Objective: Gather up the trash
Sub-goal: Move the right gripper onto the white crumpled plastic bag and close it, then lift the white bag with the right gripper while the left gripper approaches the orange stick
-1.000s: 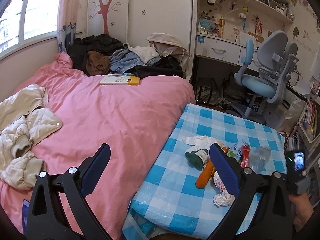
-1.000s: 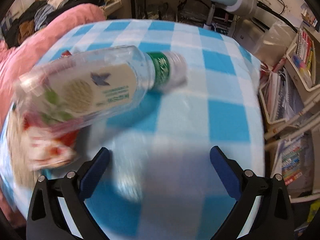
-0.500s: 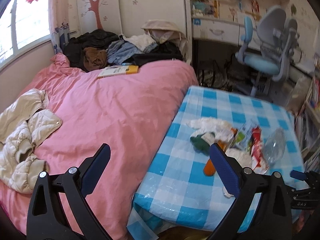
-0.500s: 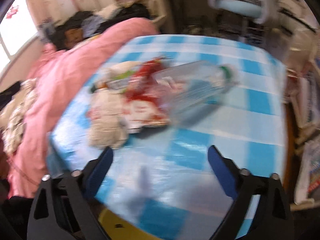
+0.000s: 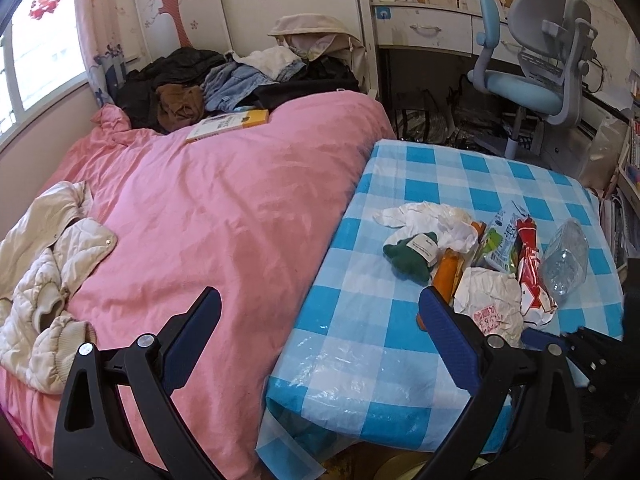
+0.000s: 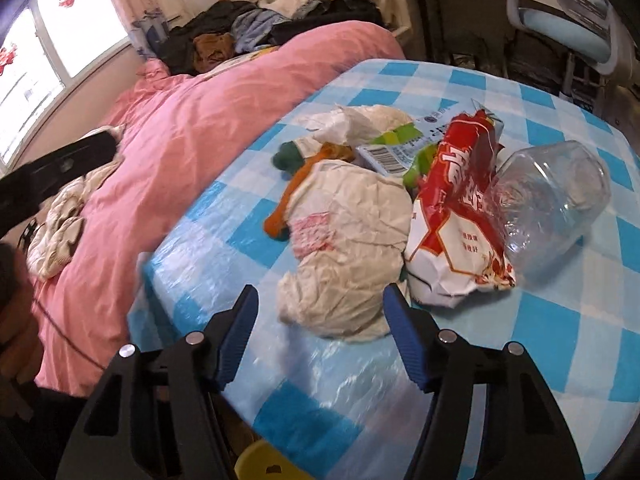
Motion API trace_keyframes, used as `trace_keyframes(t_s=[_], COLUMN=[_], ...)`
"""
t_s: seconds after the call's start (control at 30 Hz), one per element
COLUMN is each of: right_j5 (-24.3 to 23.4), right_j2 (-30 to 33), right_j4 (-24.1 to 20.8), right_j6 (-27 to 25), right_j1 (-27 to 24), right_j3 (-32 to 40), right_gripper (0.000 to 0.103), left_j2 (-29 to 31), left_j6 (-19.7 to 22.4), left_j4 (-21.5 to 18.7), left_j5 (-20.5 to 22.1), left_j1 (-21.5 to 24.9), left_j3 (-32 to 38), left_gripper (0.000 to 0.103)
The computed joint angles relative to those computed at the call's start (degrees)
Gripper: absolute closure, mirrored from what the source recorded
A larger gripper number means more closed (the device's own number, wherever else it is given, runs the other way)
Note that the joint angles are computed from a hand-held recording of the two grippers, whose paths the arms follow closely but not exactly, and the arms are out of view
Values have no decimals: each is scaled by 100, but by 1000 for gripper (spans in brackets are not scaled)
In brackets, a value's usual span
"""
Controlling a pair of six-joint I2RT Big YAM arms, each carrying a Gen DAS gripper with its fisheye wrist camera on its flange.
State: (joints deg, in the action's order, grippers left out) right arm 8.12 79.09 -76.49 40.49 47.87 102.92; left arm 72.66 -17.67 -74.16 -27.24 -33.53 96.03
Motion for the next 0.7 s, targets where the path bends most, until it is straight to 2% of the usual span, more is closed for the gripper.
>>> trace_keyframes(t_s=[0.13,0.2,0.37,0.53,0.7], right_j5=[-74,-141,-125,-255,-420], right_j2=[53,-15,-257,-572,-691], right_j4=[-25,-5,-106,-15,150], right_j6=[13,47,-2,44,95], right_j1=[-99,-124,-131,-190,-225], right_j3=[-38,-60,-138,-365,-444], right_gripper=[51,63,79,81,82], left_j2=[33,68,230,435,628], left_j6=[20,38,116,106,322], left_j4=[-6,1,132,339,574], left_j5=[54,118,464,805,699], left_j1=[41,78,89,21,-135], left_j3=[-16,-11,-32,-133,-208], left_gripper=[7,7,7,7,8])
